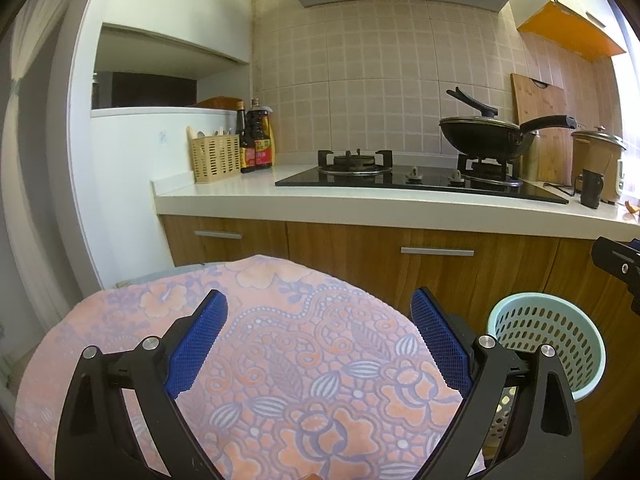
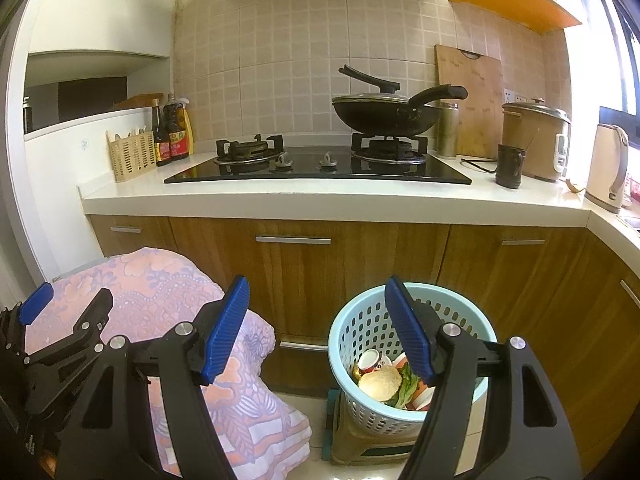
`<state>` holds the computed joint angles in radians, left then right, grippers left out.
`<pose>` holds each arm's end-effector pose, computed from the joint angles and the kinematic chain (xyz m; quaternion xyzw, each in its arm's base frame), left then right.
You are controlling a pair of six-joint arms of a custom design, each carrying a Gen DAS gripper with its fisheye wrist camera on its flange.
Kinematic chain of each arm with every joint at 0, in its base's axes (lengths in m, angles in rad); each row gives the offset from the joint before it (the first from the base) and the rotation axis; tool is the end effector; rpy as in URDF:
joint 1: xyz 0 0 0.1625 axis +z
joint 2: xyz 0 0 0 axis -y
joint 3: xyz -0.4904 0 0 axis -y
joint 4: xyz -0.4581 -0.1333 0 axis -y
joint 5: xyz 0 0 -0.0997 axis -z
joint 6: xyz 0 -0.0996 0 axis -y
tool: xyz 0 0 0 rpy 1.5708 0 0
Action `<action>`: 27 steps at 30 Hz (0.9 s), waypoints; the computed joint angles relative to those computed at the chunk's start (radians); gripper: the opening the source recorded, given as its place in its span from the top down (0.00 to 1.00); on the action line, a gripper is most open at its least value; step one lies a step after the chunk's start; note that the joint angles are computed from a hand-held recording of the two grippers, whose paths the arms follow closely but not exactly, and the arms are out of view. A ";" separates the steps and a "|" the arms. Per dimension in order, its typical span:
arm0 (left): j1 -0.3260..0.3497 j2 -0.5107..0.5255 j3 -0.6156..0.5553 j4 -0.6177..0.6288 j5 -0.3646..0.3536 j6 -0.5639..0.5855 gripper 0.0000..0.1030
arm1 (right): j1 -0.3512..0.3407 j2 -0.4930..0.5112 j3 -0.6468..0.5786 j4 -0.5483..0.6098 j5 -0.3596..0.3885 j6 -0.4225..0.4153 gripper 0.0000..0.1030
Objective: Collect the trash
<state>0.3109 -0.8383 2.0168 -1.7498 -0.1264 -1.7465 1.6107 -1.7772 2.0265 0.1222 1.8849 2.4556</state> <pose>-0.4492 -0.3881 0.0132 0.1488 0.7155 -0.5546 0.3979 0.1182 -0.3911 0.4022 0.2070 -0.7936 0.4876 0.2994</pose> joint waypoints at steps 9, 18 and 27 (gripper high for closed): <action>-0.001 0.001 -0.002 0.007 -0.001 -0.005 0.12 | -0.001 0.005 -0.001 0.005 -0.007 0.008 0.36; 0.000 -0.001 0.006 -0.029 -0.001 0.027 0.11 | 0.000 0.015 -0.002 -0.004 -0.008 0.008 0.36; 0.000 -0.003 0.009 -0.042 0.000 0.034 0.11 | -0.002 0.014 -0.001 -0.004 -0.007 0.010 0.36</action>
